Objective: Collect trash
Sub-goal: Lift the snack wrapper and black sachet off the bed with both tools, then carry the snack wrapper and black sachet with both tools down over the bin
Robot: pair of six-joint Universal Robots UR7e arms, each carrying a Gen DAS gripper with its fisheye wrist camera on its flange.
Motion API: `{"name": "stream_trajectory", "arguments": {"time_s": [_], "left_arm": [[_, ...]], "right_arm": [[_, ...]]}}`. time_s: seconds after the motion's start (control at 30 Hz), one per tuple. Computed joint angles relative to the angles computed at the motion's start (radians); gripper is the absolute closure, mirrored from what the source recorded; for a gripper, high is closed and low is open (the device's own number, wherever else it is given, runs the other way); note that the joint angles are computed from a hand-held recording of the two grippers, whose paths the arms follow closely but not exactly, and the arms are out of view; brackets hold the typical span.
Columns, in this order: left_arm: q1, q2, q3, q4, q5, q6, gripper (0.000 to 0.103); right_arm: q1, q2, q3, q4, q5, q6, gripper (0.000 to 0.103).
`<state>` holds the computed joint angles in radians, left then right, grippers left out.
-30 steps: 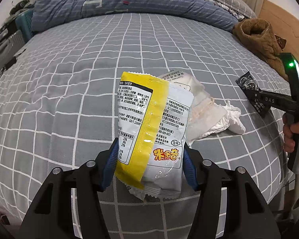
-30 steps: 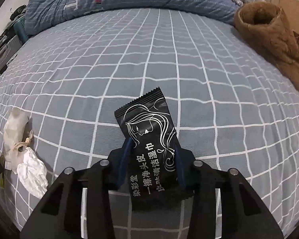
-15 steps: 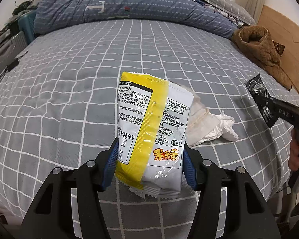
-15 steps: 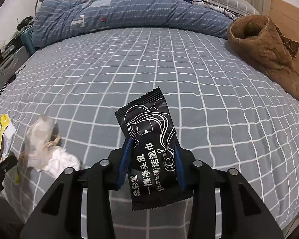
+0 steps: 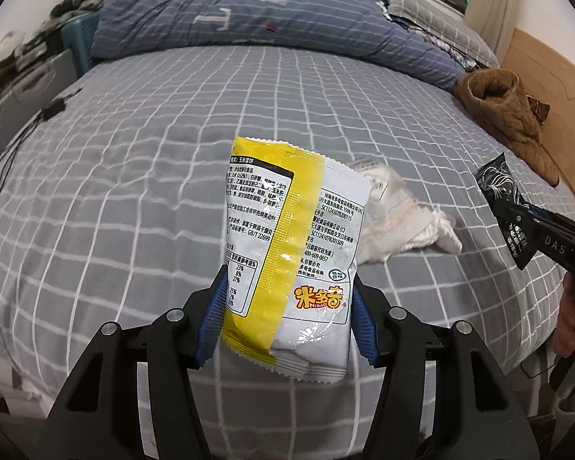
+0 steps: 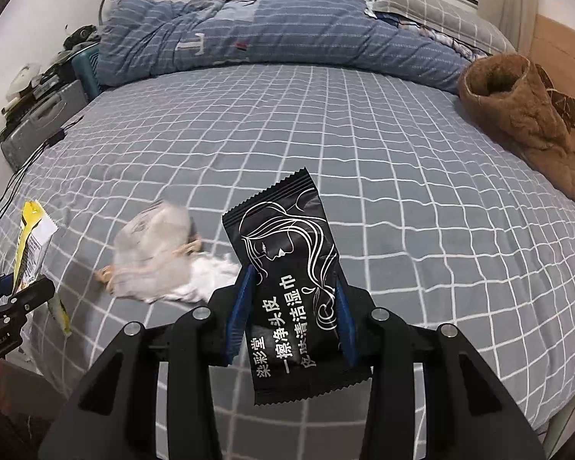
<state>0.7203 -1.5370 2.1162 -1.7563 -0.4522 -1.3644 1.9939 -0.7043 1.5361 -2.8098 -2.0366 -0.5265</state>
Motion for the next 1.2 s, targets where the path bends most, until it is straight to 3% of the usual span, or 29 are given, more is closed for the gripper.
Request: {"name": "stream_trajectory", "arguments": {"time_s": [0.33, 1.2], "left_arm": [[-0.077, -0.041, 0.025, 0.17, -0.022, -0.19, 0.048], [-0.195, -0.006, 0.046, 0.253, -0.085, -0.352, 0.049]], "right_arm": [[0.028, -0.063, 0.113, -0.051, -0.003, 0.007, 0.065], [0.056, -0.268, 0.403, -0.116, 0.01, 0.051, 0.065]]}}
